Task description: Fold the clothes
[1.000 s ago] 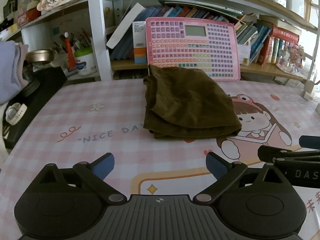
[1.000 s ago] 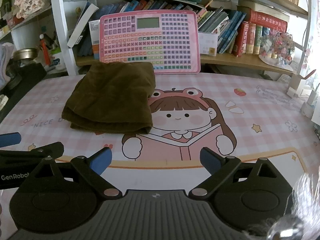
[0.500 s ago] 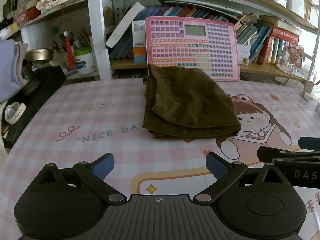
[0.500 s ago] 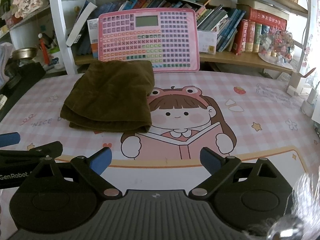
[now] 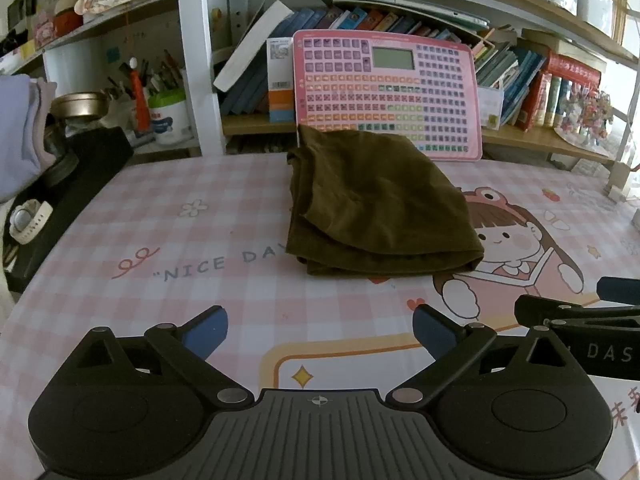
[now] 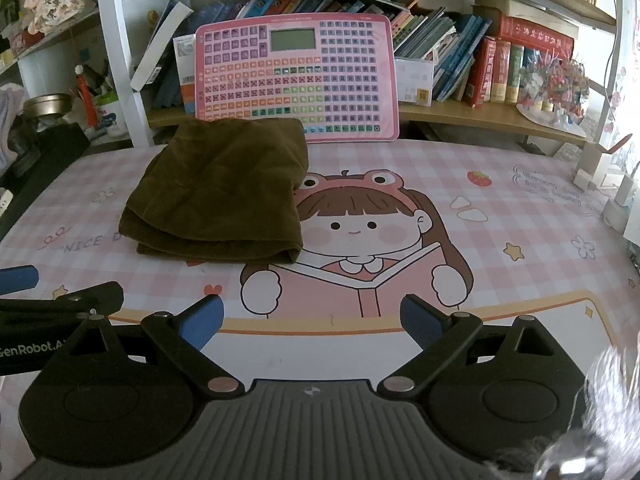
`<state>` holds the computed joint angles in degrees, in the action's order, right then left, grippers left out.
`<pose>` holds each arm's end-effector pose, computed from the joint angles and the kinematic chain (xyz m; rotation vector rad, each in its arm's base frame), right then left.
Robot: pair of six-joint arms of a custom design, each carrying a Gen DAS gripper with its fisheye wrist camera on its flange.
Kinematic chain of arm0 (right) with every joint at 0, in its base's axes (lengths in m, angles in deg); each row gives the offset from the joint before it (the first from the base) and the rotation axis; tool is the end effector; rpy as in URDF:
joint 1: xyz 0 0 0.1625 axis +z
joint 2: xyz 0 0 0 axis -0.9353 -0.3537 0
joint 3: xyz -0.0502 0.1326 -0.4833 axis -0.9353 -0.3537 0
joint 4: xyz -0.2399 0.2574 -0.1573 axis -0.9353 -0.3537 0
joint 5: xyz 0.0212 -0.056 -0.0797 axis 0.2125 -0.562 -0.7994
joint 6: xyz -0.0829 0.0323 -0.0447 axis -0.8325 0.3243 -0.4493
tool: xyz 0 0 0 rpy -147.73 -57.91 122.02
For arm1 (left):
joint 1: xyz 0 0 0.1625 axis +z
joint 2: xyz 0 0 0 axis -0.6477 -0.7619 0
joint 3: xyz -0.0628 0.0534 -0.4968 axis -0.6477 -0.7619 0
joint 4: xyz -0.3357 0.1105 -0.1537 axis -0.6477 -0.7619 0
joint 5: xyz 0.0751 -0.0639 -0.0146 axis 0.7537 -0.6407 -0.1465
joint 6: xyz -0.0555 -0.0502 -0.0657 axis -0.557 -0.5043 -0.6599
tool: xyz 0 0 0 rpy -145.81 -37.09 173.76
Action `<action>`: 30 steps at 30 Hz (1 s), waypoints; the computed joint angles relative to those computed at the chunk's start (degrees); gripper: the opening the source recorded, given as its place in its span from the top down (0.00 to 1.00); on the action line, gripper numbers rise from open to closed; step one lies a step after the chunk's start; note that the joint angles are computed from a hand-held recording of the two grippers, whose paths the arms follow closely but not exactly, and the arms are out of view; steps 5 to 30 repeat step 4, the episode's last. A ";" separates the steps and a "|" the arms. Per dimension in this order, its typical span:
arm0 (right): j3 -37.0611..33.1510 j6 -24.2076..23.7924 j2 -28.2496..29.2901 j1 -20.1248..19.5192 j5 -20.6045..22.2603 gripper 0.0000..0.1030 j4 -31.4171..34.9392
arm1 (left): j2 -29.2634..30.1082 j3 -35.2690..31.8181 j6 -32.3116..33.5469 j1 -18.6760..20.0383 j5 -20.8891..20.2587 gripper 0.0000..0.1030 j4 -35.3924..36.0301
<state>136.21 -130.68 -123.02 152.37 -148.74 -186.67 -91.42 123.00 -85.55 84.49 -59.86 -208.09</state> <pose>0.0245 -0.7572 0.3223 0.7948 -2.3534 0.8398 -0.4119 -0.7171 -0.0673 0.0817 2.0305 -1.0483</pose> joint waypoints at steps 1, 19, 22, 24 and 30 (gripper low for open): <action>-0.04 0.00 0.02 0.01 -0.03 0.07 0.03 | 0.01 0.00 0.00 -0.01 0.02 0.02 0.01; -0.04 0.00 0.02 0.01 -0.03 0.07 0.03 | -0.04 0.10 0.39 0.02 -0.06 0.02 -0.37; -0.04 0.00 0.02 0.01 -0.03 0.07 0.03 | -0.04 0.10 0.39 0.02 -0.06 0.02 -0.37; -0.04 0.00 0.02 0.01 -0.03 0.07 0.03 | -0.04 0.10 0.39 0.02 -0.06 0.02 -0.37; -0.04 0.00 0.02 0.01 -0.03 0.07 0.03 | -0.04 0.10 0.39 0.02 -0.06 0.02 -0.37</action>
